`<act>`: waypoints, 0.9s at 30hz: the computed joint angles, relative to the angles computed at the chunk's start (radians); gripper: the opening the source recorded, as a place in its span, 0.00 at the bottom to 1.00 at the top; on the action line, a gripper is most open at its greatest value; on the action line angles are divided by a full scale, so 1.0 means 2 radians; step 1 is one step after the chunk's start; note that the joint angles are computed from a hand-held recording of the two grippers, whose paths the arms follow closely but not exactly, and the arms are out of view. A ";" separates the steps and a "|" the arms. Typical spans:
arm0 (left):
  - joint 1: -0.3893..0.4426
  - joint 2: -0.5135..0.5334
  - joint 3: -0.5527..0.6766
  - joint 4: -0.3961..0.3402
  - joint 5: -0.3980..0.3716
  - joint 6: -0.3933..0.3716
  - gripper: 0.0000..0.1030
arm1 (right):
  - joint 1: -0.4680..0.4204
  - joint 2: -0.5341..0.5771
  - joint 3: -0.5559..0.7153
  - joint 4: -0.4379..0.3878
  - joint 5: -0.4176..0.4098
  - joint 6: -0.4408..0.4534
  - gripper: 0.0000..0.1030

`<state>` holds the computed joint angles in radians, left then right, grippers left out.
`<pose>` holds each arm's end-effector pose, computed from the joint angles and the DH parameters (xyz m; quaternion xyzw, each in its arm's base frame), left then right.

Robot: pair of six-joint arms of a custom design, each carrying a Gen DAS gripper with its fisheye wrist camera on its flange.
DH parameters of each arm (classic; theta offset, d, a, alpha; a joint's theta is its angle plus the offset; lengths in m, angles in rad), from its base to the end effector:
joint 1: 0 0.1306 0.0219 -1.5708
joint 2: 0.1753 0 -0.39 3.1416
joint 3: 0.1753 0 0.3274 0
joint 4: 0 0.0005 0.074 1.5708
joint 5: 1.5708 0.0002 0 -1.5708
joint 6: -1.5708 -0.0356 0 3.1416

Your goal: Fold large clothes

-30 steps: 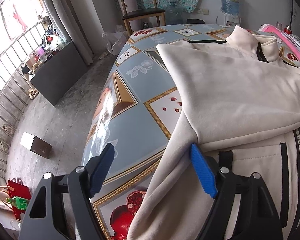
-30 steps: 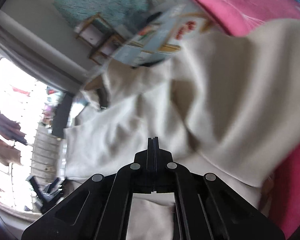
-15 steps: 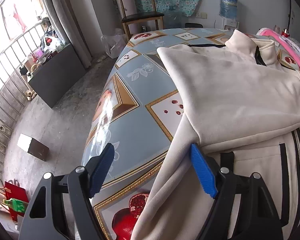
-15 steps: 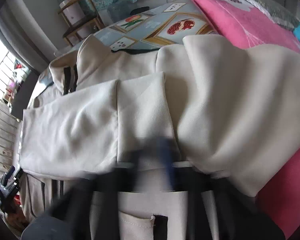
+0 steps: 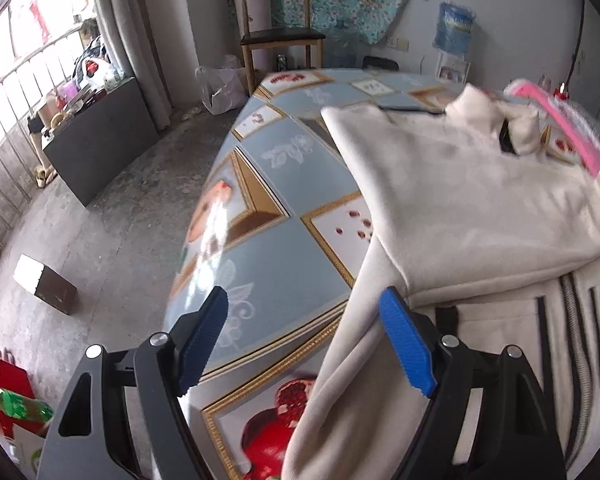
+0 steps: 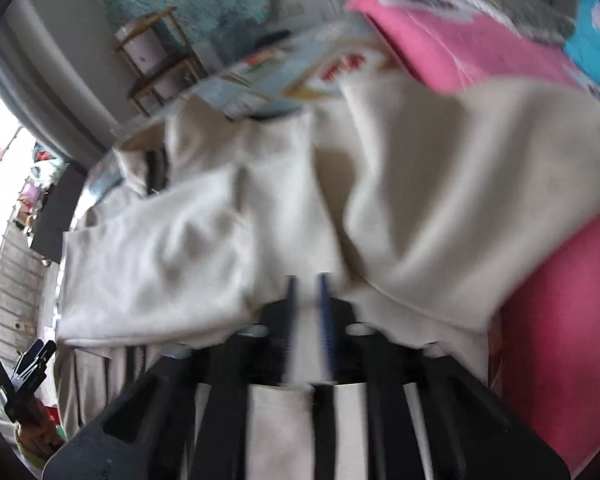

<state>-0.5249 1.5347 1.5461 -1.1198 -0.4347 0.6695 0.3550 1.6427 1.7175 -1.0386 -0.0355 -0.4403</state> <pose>0.3972 -0.2133 0.4253 -0.1179 0.9444 0.0477 0.3031 0.4743 0.1766 0.4431 0.0354 0.9535 0.1313 0.2689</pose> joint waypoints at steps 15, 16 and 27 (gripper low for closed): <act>-0.006 0.073 0.164 -0.069 0.030 -0.014 0.76 | 0.066 0.069 0.071 -0.025 0.084 0.108 0.45; -0.006 0.083 0.177 -0.072 0.032 -0.018 0.76 | 0.063 0.057 0.061 -0.021 0.078 0.106 0.47; -0.009 0.207 0.294 -0.107 0.060 -0.036 0.77 | -0.122 -0.076 -0.056 0.013 -0.040 -0.022 0.48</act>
<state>-0.5422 1.9485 2.1346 -1.3331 -0.3142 0.5968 0.1112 1.4897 1.6050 -1.0130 -0.1160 -0.4836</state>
